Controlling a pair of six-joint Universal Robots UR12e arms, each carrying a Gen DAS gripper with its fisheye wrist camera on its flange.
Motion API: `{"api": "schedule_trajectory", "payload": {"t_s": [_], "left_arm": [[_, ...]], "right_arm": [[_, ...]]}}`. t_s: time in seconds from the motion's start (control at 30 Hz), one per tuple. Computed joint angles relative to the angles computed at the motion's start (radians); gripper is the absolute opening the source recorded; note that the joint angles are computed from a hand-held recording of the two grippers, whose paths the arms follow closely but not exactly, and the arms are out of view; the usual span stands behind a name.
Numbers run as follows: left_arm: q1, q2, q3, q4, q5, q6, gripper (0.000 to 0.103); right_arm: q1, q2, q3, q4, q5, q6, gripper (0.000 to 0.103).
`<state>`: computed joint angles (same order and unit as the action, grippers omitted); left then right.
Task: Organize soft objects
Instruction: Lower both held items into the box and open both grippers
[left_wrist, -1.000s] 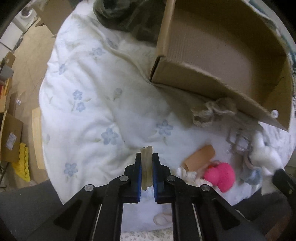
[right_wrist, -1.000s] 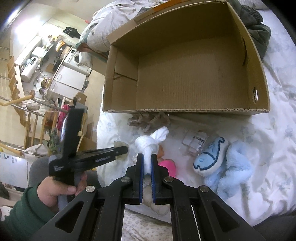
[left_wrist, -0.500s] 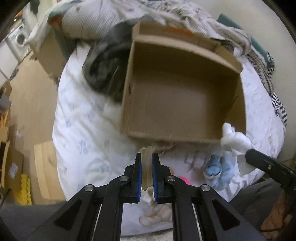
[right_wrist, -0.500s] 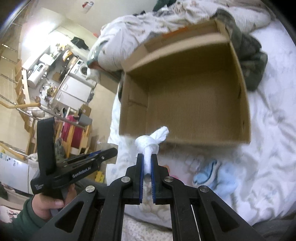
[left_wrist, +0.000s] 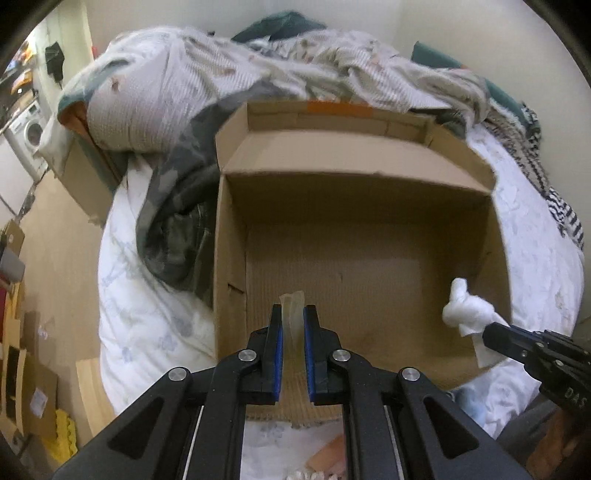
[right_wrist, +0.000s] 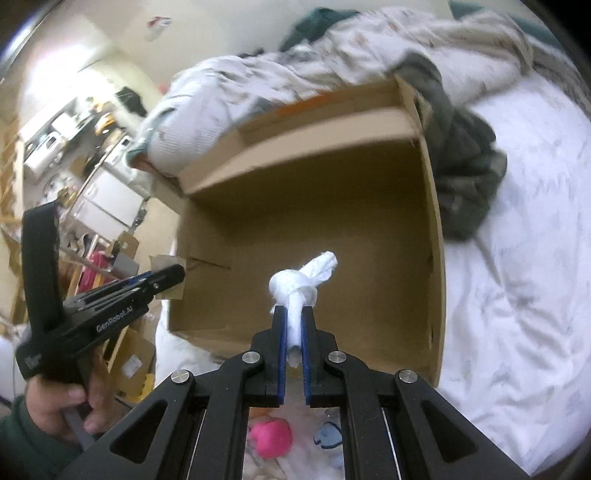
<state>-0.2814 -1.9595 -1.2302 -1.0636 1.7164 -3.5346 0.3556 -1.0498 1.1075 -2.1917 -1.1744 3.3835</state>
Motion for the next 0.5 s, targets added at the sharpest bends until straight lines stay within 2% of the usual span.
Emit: {"api": "schedule_trajectory", "payload": {"t_s": [0.07, 0.2, 0.37, 0.5], "left_arm": [[0.008, -0.004, 0.000, 0.015, -0.045, -0.027, 0.009], [-0.002, -0.018, 0.016, 0.005, -0.012, -0.002, 0.009], [0.000, -0.022, 0.019, -0.034, -0.056, -0.004, 0.010], [0.000, -0.025, 0.020, -0.051, -0.045, -0.006, 0.011]], "right_arm": [[0.008, 0.011, -0.017, 0.011, -0.042, -0.016, 0.008], [0.015, 0.030, -0.043, 0.054, -0.063, -0.038, 0.008], [0.017, 0.039, -0.054, 0.110, -0.089, -0.043, 0.008], [0.017, 0.048, -0.067, 0.135, -0.093, -0.040, 0.008]]}}
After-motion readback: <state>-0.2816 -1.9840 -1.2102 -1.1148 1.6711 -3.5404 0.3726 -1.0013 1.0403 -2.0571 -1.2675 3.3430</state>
